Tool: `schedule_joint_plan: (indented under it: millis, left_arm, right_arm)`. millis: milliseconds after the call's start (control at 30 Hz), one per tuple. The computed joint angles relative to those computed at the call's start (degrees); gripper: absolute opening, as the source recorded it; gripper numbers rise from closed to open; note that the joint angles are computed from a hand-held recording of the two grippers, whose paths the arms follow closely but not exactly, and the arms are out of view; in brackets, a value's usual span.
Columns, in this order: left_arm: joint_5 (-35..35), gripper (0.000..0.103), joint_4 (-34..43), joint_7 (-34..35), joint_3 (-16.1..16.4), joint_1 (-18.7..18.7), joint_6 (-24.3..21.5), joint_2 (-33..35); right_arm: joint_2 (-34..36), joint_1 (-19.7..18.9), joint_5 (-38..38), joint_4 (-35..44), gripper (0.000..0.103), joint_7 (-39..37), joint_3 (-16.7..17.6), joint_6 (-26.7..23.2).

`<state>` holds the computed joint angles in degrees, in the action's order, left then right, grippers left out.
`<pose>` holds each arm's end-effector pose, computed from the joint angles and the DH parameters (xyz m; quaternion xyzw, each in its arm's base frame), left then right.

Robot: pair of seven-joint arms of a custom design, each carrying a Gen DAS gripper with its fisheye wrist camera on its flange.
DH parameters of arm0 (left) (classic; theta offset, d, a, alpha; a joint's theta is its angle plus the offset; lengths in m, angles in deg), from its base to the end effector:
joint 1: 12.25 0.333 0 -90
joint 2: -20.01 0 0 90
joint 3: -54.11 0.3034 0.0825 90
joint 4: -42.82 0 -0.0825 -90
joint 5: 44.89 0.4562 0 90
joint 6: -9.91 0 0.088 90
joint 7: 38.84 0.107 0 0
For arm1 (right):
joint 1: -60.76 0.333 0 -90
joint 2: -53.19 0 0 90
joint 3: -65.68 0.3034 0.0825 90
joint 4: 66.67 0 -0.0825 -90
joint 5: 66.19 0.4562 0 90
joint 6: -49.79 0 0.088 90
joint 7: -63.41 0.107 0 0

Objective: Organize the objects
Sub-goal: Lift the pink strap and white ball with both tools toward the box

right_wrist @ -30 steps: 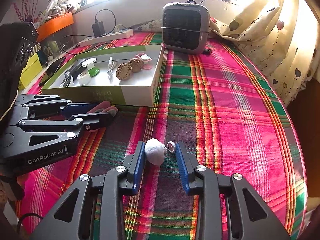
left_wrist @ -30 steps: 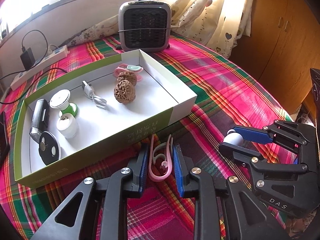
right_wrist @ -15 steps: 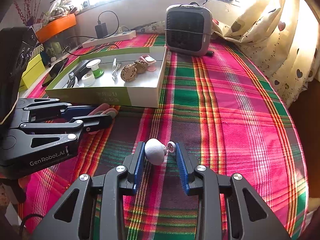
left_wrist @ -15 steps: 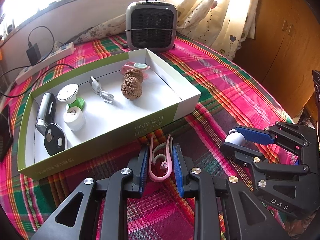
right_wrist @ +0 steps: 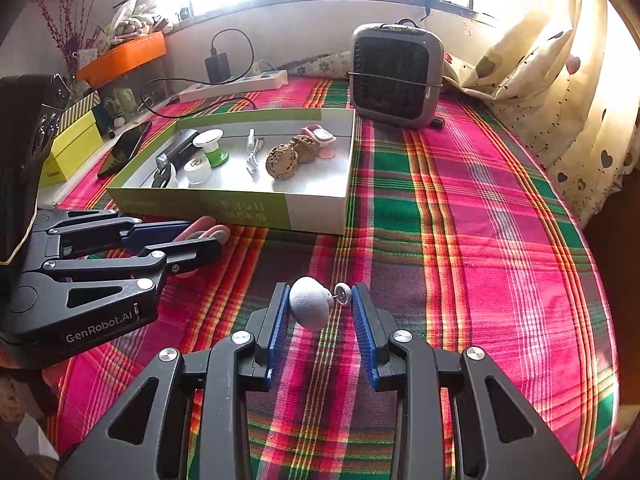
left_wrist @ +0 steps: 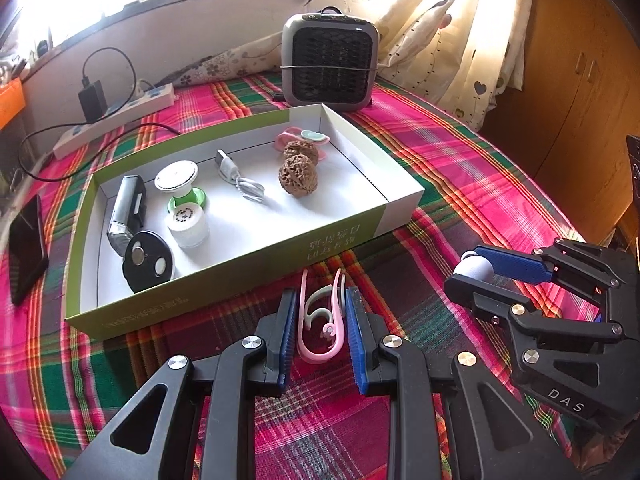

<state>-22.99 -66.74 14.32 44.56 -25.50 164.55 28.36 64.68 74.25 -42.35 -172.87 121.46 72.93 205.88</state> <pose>0.6425 -0.2794 0.4470 -0.6539 0.6787 -0.2694 0.1979 0.6778 0.2357 0.4437 -0.8234 0.4425 -0.1511 0.3214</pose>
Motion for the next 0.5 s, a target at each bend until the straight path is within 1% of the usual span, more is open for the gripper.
schedule_joint_plan:
  millis: [267, 367, 433, 500]
  left_arm:
    - [0.4, 0.021, -1.6, -1.1, 0.0, 0.3, 0.9, -1.4]
    - [-0.7, 0.02, -2.5, -0.5, -0.2, 0.7, 2.2, -1.7]
    - [-2.5, 0.02, -2.7, 1.4, -0.5, 1.1, 3.0, -1.5]
    - [-3.6, 0.021, -2.4, 2.3, -0.6, 1.1, 2.7, -1.2]
  right_arm:
    - [0.1, 0.2, 0.6, 0.1, 0.032, -0.2, 0.3, 0.1]
    - [0.0, 0.1, 0.8, 0.0, 0.032, -0.2, 0.3, 0.2]
    - [0.0, 0.1, 0.9, -0.1, 0.032, -0.3, 0.3, 0.2]
    - [0.0, 0.1, 1.0, -0.1, 0.032, -0.2, 0.3, 0.1]
